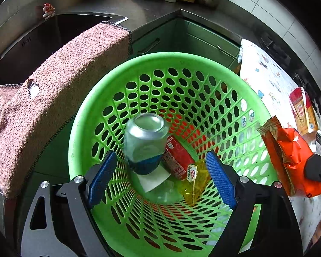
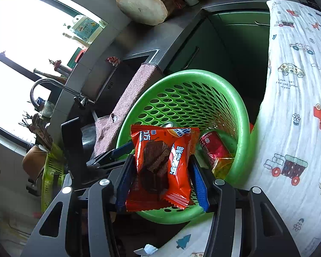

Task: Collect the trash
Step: 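Open the right gripper to drop the orange wrapper into the basket, then move the left gripper to the crumpled foil bag while the right grasps the red paper cup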

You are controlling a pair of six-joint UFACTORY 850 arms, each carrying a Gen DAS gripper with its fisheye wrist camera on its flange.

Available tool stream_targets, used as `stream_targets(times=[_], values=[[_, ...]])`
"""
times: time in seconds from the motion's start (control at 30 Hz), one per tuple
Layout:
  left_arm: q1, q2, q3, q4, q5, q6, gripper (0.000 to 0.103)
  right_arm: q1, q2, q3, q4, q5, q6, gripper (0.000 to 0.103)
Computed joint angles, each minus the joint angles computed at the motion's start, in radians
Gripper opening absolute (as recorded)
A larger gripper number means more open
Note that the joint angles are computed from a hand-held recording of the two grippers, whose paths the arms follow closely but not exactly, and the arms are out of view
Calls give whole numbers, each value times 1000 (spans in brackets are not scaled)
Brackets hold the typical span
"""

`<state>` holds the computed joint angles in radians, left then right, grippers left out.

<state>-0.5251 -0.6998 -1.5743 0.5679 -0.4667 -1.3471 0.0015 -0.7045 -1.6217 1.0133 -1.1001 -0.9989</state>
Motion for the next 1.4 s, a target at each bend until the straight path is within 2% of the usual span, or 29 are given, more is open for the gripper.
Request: stream_targets(times=[0.43, 0.53, 0.9, 1.17, 1.4], values=[[-12, 76, 80, 111, 23, -109, 85, 23, -39, -24, -16, 32, 52, 51], [-17, 89, 92, 133, 23, -129, 85, 23, -36, -19, -11, 47, 56, 63], [-42, 125, 118, 206, 0, -186, 86, 13, 1, 17, 3, 53, 27, 69], [-66, 127, 106, 240, -7, -211, 90, -38, 97, 111, 26, 98, -74, 77], [-94, 99, 54, 220, -9, -173, 90, -112, 155, 173, 28, 119, -119, 79]])
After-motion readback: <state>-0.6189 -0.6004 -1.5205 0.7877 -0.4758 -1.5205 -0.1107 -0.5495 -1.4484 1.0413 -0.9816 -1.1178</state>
